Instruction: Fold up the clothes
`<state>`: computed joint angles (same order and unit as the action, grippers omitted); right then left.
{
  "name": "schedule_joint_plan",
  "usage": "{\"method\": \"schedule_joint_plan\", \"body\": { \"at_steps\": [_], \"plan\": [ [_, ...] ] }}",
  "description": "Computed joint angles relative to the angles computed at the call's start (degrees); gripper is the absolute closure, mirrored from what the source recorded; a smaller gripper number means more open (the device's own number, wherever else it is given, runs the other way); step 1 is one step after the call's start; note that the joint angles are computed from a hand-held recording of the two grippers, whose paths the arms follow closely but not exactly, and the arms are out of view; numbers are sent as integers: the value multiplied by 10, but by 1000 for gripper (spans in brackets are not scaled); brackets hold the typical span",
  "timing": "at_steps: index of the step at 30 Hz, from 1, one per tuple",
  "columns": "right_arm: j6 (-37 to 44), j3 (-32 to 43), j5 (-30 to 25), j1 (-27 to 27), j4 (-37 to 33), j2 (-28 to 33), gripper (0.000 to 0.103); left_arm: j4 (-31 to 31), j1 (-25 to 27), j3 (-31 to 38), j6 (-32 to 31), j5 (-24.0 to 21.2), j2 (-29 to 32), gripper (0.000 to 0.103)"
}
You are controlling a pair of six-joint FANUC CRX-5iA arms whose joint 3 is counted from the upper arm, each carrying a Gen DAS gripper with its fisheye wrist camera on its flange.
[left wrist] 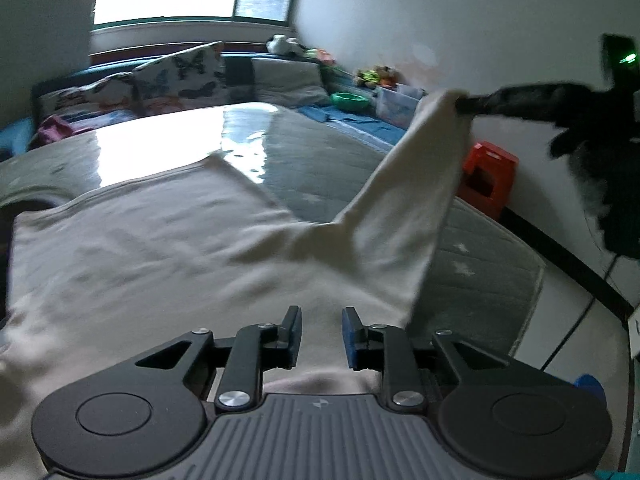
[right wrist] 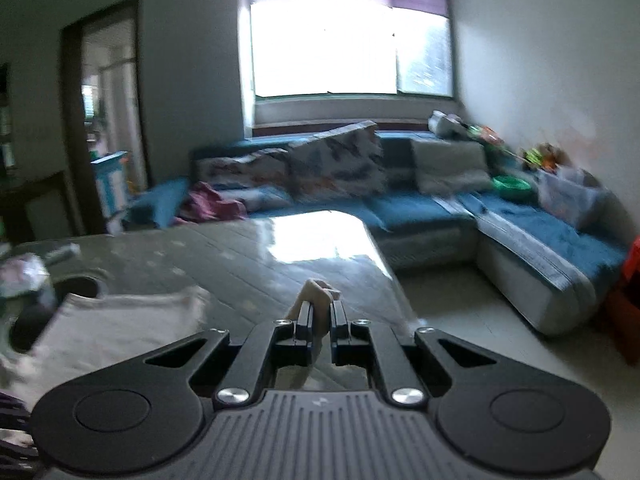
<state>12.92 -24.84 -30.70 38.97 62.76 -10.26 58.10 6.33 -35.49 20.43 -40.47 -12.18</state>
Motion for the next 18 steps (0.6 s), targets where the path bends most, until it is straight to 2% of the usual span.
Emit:
{"method": "schedule_joint_plan", "body": {
  "at_steps": [7, 13, 18],
  "plan": [
    [138, 75, 35, 58, -76, 25, 96, 8, 60, -34, 12, -4, -41, 75],
    [326, 167, 38, 117, -233, 76, 96, 25, 108, -65, 13, -3, -71, 75],
    [499, 257, 0, 154, -399, 134, 96, 31, 136, -80, 15, -9, -82, 75]
  ]
}}
